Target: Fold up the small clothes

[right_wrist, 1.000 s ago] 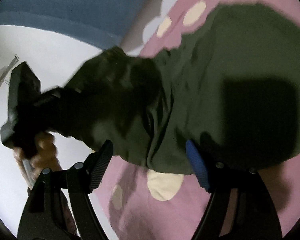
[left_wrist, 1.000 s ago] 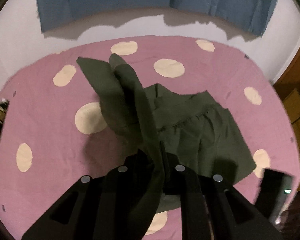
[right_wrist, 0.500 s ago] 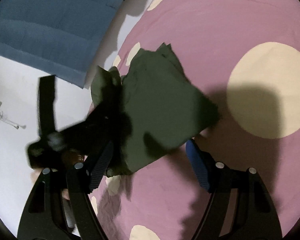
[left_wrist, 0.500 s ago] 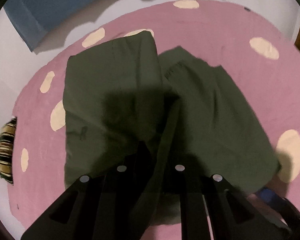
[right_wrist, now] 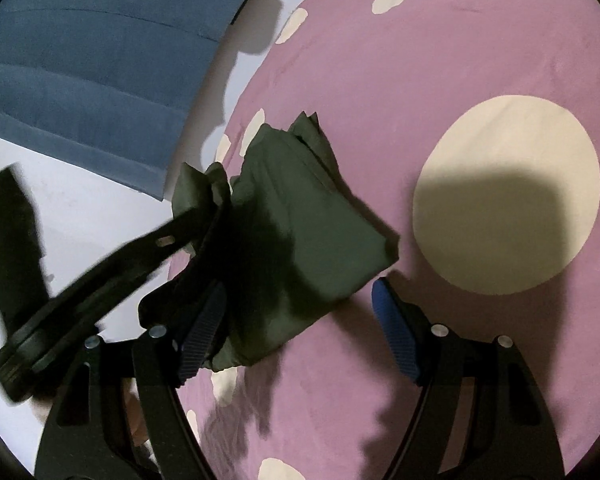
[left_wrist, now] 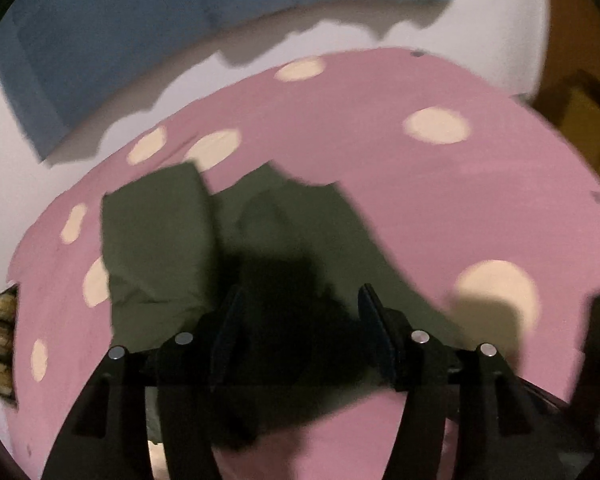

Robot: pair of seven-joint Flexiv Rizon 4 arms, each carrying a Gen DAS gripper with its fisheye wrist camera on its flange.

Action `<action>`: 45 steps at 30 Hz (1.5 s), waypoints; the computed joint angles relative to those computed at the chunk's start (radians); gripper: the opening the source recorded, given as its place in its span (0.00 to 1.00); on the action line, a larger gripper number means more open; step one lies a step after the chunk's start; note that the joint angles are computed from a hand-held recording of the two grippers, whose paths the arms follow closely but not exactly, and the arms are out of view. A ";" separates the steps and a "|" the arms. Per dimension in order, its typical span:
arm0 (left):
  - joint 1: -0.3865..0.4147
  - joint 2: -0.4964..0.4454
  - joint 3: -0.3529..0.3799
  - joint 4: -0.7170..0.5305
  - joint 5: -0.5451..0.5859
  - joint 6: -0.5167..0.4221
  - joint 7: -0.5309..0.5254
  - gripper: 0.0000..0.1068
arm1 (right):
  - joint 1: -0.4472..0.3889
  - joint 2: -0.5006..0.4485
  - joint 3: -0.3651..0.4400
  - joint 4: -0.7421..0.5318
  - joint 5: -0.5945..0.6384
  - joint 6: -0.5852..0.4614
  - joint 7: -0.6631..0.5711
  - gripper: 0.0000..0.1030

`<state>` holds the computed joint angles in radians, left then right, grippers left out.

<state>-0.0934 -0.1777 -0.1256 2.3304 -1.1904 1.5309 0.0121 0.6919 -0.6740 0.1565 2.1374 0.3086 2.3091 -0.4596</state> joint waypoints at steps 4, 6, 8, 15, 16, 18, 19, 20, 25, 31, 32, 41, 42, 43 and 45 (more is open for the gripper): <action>0.026 0.134 0.062 0.032 -0.167 -0.212 0.202 0.64 | -0.006 0.005 0.008 -0.002 -0.027 -0.003 -0.006 0.73; 0.033 0.157 0.112 0.032 -0.191 -0.288 0.229 0.66 | -0.016 0.004 0.017 -0.011 -0.057 -0.006 -0.006 0.73; 0.083 0.149 0.176 0.010 -0.188 -0.398 0.234 0.68 | -0.035 -0.002 0.034 -0.026 -0.108 -0.004 -0.004 0.73; 0.314 0.039 0.269 -0.062 -0.223 -0.645 0.270 0.68 | -0.132 -0.078 0.088 -0.143 -0.329 -0.028 0.058 0.75; 0.346 0.021 0.277 -0.066 -0.218 -0.672 0.288 0.69 | -0.156 -0.102 0.103 -0.174 -0.369 -0.030 0.082 0.75; 0.389 0.000 0.281 -0.068 -0.203 -0.703 0.313 0.71 | -0.197 -0.135 0.125 -0.217 -0.448 -0.044 0.126 0.75; 0.401 -0.009 0.278 -0.064 -0.207 -0.698 0.330 0.71 | -0.211 -0.148 0.129 -0.244 -0.483 -0.065 0.146 0.75; 0.411 -0.010 0.276 -0.057 -0.212 -0.698 0.343 0.72 | -0.222 -0.158 0.130 -0.266 -0.515 -0.082 0.160 0.75; 0.419 -0.037 0.255 -0.036 -0.211 -0.656 0.373 0.72 | -0.230 -0.136 0.111 -0.312 -0.580 -0.201 0.195 0.75; 0.418 -0.063 0.234 -0.044 -0.198 -0.669 0.328 0.72 | -0.242 -0.104 0.121 -0.281 -0.570 -0.188 0.175 0.75; 0.419 -0.073 0.232 -0.049 -0.201 -0.668 0.332 0.72 | -0.253 -0.111 0.132 -0.283 -0.573 -0.174 0.183 0.75; 0.411 -0.093 0.221 -0.044 -0.190 -0.658 0.312 0.72 | -0.503 -0.304 0.400 -0.464 -0.972 -0.367 0.325 0.71; 0.412 -0.093 0.221 -0.042 -0.188 -0.659 0.316 0.72 | -0.526 -0.330 0.434 -0.489 -1.012 -0.403 0.320 0.47; 0.411 -0.092 0.220 -0.039 -0.188 -0.657 0.323 0.72 | -0.541 -0.346 0.460 -0.510 -1.040 -0.452 0.306 0.31; 0.402 -0.092 0.215 -0.032 -0.210 -0.636 0.350 0.72 | -0.553 -0.344 0.483 -0.526 -1.056 -0.527 0.265 0.19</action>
<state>0.3087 -0.2693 0.0892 2.2987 -1.4004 0.8952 0.3620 0.1390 -1.0177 0.6393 1.6116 -0.7476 1.7826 -0.1941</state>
